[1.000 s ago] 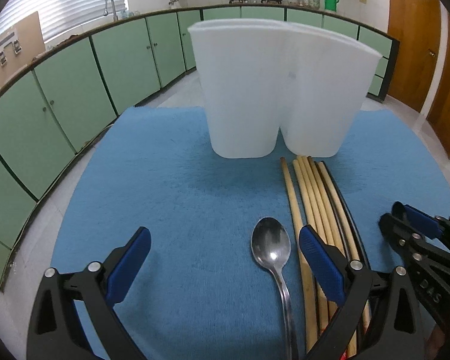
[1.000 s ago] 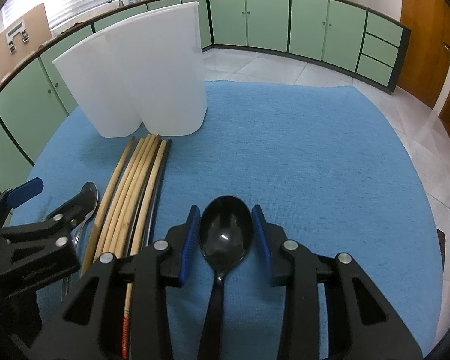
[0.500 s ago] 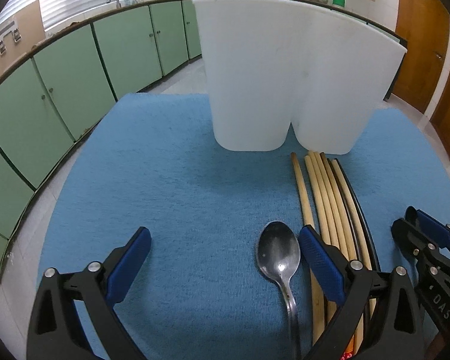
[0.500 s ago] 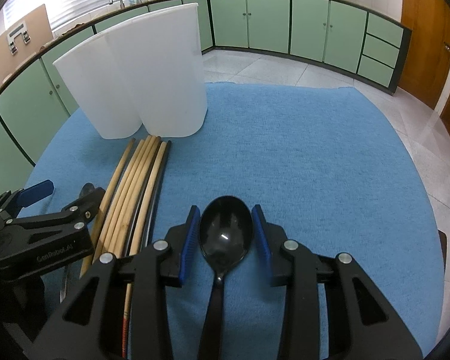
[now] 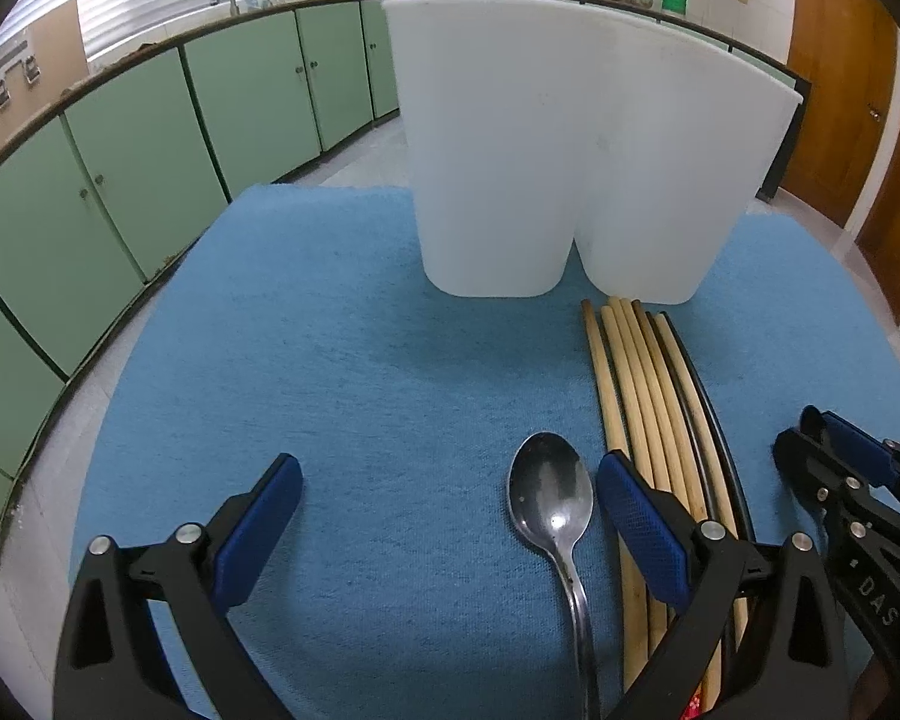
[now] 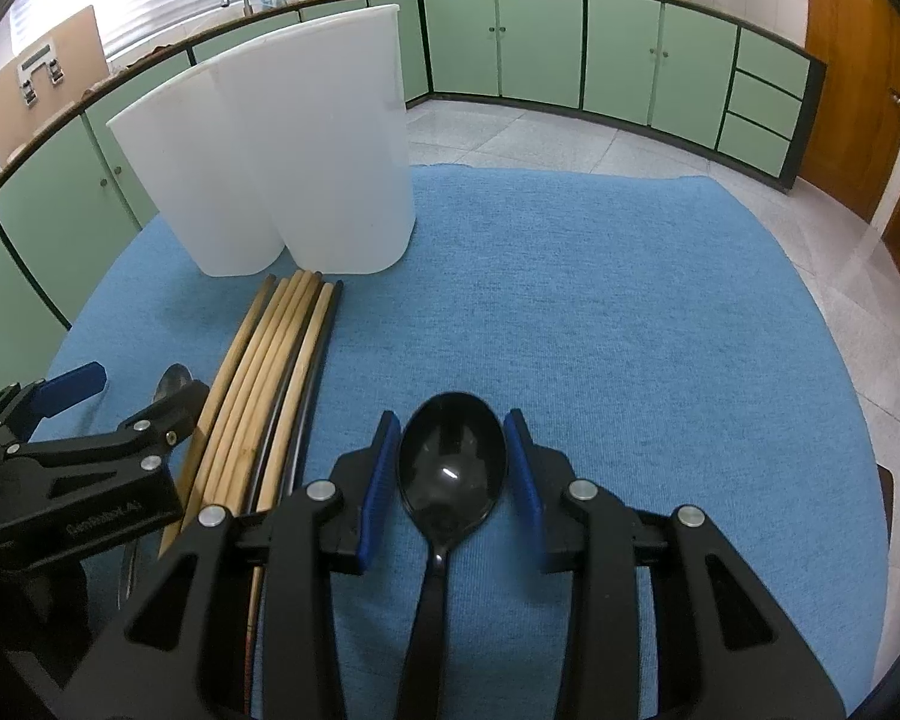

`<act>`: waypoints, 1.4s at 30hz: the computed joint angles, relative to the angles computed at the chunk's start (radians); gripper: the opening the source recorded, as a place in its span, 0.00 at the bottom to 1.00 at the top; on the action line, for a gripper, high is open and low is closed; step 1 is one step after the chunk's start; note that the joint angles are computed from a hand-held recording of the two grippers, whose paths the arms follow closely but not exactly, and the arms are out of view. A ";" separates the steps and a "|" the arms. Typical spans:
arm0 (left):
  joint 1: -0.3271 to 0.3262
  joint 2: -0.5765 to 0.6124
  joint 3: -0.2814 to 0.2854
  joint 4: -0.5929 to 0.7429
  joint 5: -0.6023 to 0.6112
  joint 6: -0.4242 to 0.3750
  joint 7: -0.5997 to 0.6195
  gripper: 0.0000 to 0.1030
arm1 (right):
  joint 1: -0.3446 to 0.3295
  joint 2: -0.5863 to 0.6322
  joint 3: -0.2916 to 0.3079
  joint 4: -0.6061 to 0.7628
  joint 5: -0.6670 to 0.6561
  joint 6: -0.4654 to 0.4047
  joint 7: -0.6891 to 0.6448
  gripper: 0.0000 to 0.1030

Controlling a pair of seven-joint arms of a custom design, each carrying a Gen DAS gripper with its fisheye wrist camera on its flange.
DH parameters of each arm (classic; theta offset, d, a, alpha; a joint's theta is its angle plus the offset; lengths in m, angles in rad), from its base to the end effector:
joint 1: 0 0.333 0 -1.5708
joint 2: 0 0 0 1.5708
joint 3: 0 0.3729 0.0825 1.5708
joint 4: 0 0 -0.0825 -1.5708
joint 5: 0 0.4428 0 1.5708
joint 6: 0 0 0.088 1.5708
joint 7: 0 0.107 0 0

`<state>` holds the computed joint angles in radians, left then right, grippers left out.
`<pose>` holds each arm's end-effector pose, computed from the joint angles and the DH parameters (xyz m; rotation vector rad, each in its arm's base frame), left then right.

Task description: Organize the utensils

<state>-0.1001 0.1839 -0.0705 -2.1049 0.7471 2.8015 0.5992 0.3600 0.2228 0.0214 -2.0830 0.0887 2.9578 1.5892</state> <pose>0.6432 -0.1418 0.3965 -1.9744 1.6826 -0.5192 0.6349 0.2474 0.4109 -2.0284 1.5287 -0.4208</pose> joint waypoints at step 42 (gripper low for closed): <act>0.080 -0.289 -0.112 -0.362 0.108 0.094 -0.130 0.82 | -0.029 -0.275 0.078 -0.339 0.280 0.056 -0.314 0.20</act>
